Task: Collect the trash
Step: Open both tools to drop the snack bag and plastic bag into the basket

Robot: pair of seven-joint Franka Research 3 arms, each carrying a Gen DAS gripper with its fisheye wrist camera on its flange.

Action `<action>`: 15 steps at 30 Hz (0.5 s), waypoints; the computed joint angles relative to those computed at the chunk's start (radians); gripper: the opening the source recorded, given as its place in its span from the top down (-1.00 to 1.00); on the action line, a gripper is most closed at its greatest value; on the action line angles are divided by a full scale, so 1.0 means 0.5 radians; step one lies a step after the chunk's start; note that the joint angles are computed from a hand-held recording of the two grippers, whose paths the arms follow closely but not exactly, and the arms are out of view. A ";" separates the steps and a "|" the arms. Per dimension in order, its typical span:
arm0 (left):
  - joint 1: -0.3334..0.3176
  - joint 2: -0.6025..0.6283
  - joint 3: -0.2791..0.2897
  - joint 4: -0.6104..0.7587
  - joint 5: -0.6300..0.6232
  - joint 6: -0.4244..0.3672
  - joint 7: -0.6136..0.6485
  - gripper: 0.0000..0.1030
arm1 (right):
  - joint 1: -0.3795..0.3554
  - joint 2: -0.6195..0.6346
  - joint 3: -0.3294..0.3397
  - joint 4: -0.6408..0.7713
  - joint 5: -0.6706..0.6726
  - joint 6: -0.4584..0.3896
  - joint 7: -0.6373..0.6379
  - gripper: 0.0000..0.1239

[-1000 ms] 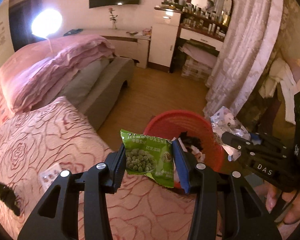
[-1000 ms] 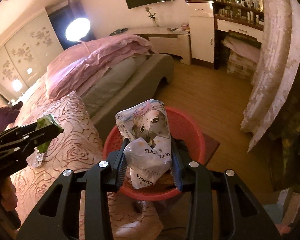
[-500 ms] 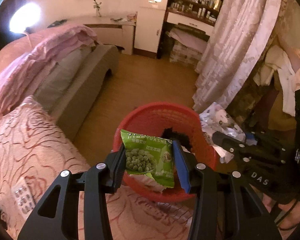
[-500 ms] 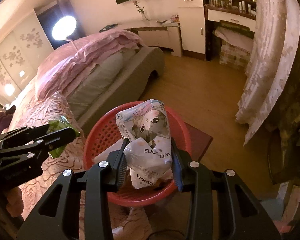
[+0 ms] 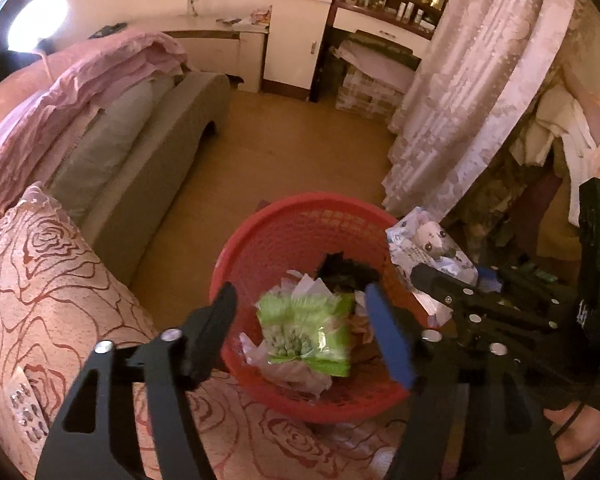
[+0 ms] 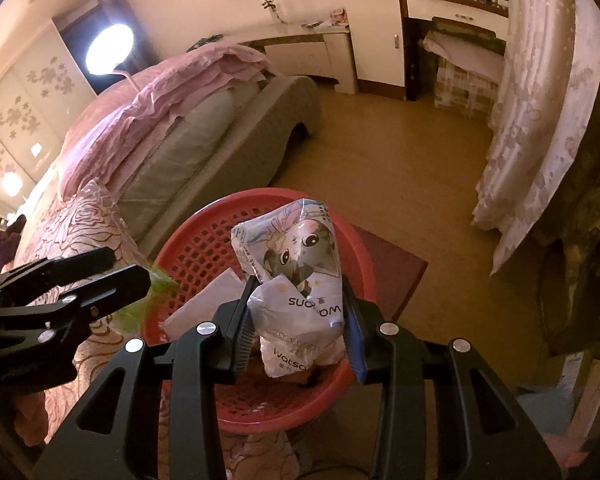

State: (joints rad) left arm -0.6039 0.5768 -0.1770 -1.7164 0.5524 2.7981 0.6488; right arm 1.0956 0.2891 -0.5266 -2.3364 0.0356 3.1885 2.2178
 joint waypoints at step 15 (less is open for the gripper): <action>-0.035 -0.218 0.117 -0.240 0.226 0.066 -0.368 -0.45 | 0.105 0.015 -0.026 0.004 0.149 0.072 -0.144 -0.09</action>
